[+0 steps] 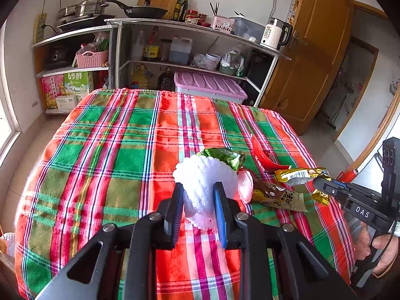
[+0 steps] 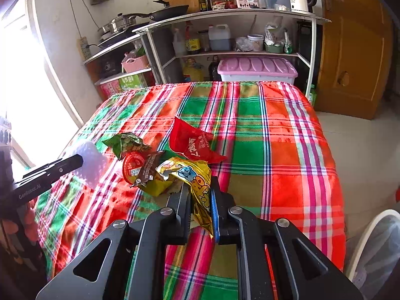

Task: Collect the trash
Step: 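Grasp the yellow snack wrapper with the right gripper while the left grasps a white foam net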

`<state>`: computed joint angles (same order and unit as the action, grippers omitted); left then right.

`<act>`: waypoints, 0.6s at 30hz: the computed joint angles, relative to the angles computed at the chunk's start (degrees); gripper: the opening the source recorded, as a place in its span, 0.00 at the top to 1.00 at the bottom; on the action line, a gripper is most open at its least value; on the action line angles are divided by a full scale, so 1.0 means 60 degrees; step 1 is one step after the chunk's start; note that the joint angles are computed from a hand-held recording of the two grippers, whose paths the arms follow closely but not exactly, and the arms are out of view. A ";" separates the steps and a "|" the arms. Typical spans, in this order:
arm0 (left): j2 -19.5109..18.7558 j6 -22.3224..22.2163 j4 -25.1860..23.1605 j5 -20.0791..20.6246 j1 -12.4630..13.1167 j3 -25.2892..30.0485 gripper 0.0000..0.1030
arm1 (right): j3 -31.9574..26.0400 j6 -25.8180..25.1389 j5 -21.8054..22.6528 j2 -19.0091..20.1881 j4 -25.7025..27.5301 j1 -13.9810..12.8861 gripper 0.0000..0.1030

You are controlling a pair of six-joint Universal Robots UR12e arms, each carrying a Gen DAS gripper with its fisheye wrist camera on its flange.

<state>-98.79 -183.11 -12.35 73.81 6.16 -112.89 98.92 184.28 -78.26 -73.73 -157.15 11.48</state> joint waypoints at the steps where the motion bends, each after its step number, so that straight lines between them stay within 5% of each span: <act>1: 0.0024 0.0014 0.0020 -0.0047 -0.0013 -0.0007 0.76 | 0.0044 0.0038 -0.0002 -0.0039 -0.0047 -0.0021 0.87; 18: 0.0159 0.0670 0.0075 -0.0827 -0.0734 0.0155 0.76 | 0.1174 0.0763 -0.0350 -0.1026 -0.1082 -0.0468 0.87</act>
